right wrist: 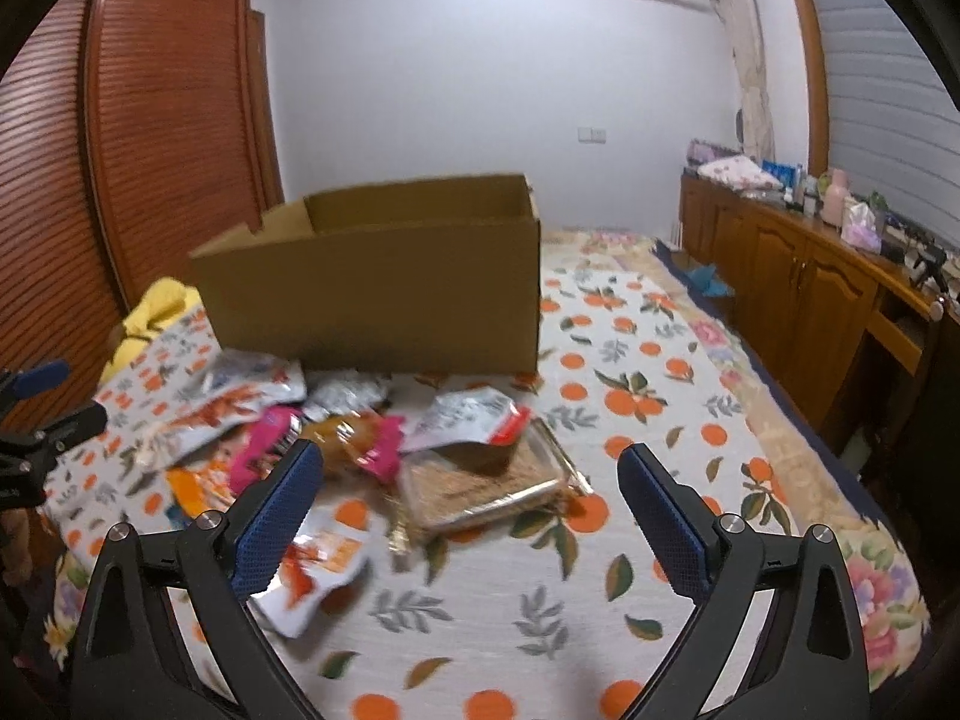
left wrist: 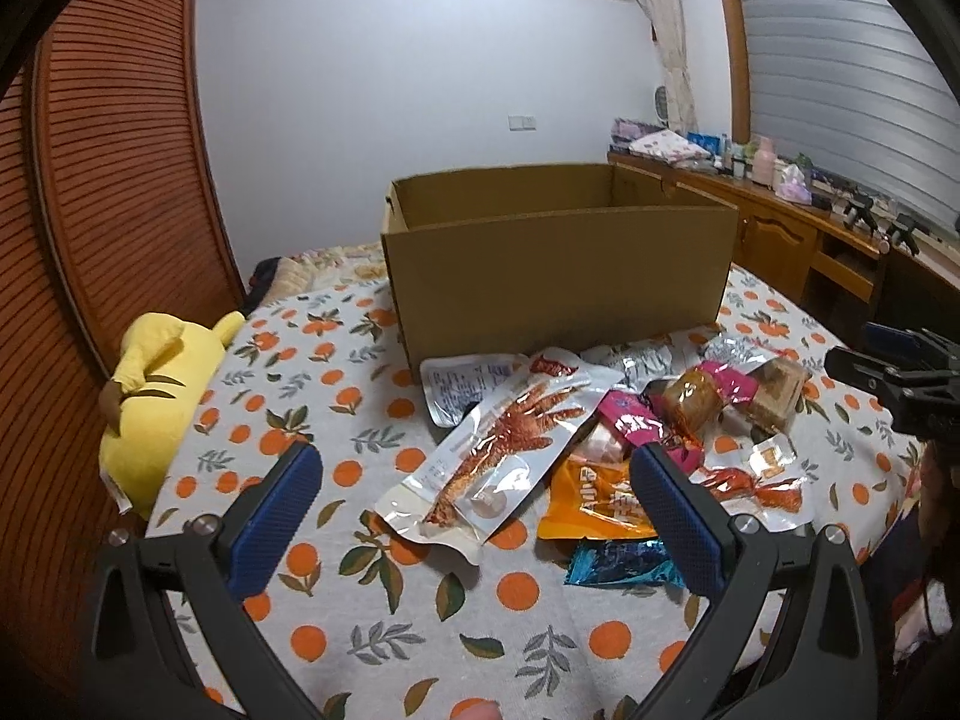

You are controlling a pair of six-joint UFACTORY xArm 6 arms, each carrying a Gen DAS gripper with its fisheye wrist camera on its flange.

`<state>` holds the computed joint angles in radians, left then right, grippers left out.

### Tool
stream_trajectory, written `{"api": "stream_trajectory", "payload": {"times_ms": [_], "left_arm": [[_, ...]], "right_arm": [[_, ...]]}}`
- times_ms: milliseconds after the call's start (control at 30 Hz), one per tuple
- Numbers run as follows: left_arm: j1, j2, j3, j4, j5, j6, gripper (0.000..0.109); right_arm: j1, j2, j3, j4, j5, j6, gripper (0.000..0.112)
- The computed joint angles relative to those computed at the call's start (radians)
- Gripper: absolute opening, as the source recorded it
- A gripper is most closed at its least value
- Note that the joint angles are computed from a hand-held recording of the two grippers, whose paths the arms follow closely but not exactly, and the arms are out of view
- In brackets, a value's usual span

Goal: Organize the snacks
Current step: 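Grasp the white chicken-feet packet with left tool while right tool grasps the clear sesame bar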

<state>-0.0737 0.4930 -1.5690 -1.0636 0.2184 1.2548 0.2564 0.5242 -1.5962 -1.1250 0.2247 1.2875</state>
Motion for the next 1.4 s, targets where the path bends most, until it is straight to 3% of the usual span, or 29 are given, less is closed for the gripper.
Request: {"api": "stream_trajectory", "payload": {"times_ms": [233, 433, 667, 867, 1200, 1400], "left_arm": [[0.019, 0.083, -0.098, 0.159, 0.055, -0.127, 0.103], [0.021, 0.141, -0.166, 0.263, 0.069, -0.212, 0.103], [0.026, 0.201, -0.251, 0.334, 0.141, -0.277, 0.103], [0.032, 0.250, -0.330, 0.398, 0.223, -0.322, 0.100], [0.050, 0.376, -0.550, 0.504, 0.417, -0.393, 0.093], [0.060, 0.498, -0.773, 0.571, 0.569, -0.440, 0.089]], "right_arm": [[-0.026, 0.091, -0.052, 0.457, -0.006, -0.428, 0.091], [-0.014, 0.165, -0.137, 0.741, 0.057, -0.655, 0.091], [0.000, 0.251, -0.297, 0.727, 0.198, -0.643, 0.093], [0.000, 0.295, -0.379, 0.822, 0.266, -0.761, 0.095], [-0.035, 0.219, -0.259, 0.924, 0.231, -0.851, 0.095], [-0.033, 0.161, -0.170, 0.951, 0.171, -0.861, 0.095]]}}
